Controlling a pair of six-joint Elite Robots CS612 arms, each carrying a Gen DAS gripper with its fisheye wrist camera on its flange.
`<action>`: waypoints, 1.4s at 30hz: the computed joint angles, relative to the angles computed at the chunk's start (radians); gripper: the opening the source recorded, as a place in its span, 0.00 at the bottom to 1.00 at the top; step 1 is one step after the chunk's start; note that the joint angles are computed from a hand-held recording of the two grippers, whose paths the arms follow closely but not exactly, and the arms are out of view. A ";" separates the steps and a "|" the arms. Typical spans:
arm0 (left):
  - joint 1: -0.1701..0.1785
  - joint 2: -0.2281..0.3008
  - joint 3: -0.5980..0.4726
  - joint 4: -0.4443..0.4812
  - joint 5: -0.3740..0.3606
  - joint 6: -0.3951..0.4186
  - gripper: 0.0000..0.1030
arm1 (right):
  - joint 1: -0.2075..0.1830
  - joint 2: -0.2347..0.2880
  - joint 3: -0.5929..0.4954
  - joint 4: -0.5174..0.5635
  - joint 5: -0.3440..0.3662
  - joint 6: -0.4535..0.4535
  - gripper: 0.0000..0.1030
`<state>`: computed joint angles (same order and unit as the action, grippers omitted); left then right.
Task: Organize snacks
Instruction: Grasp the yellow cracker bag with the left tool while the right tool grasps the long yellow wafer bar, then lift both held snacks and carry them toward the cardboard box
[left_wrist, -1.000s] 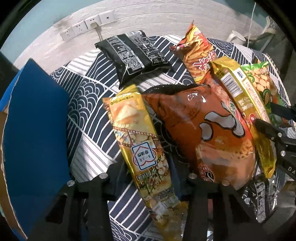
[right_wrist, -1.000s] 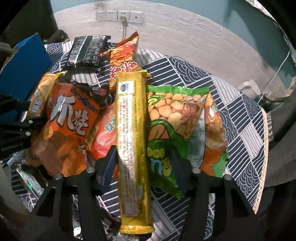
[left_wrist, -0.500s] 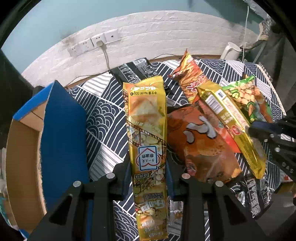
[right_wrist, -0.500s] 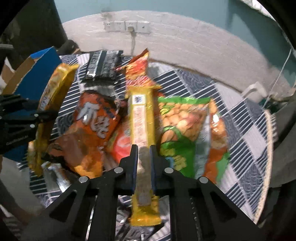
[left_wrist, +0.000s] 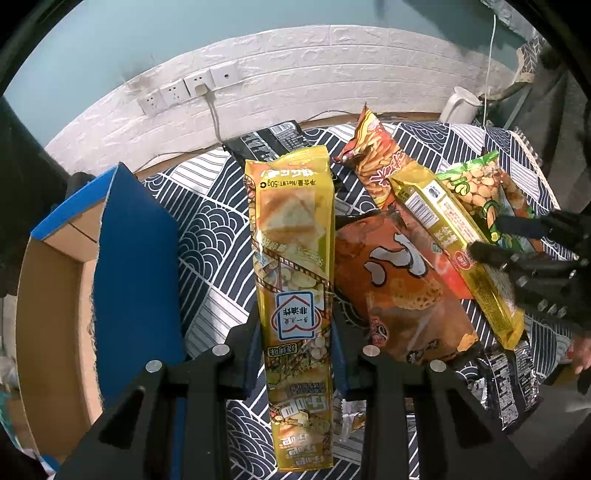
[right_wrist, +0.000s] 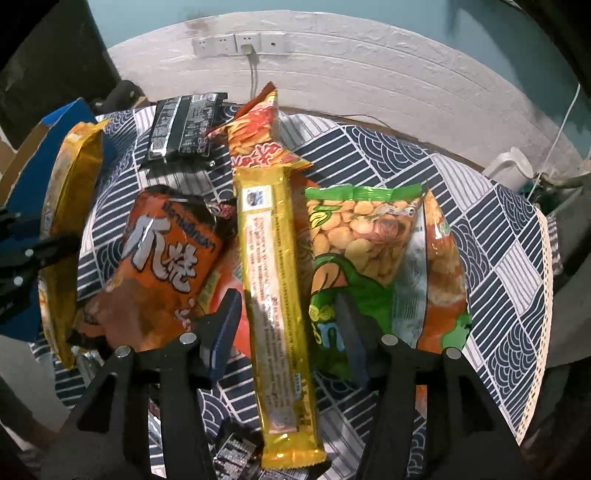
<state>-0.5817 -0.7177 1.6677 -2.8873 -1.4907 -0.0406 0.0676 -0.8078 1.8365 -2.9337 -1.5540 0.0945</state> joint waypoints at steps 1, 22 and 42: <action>0.002 0.000 0.000 0.000 -0.003 -0.004 0.31 | -0.006 -0.006 0.005 -0.014 0.014 0.010 0.53; 0.006 0.008 -0.014 0.034 -0.042 0.009 0.31 | 0.004 0.004 0.007 -0.033 0.025 -0.043 0.53; 0.016 0.003 -0.011 0.052 -0.058 -0.004 0.31 | 0.074 0.058 -0.076 0.096 -0.103 -0.170 0.41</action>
<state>-0.5654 -0.7151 1.6562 -2.8358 -1.5490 -0.0447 0.1420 -0.7501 1.7602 -2.8380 -1.6570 -0.0758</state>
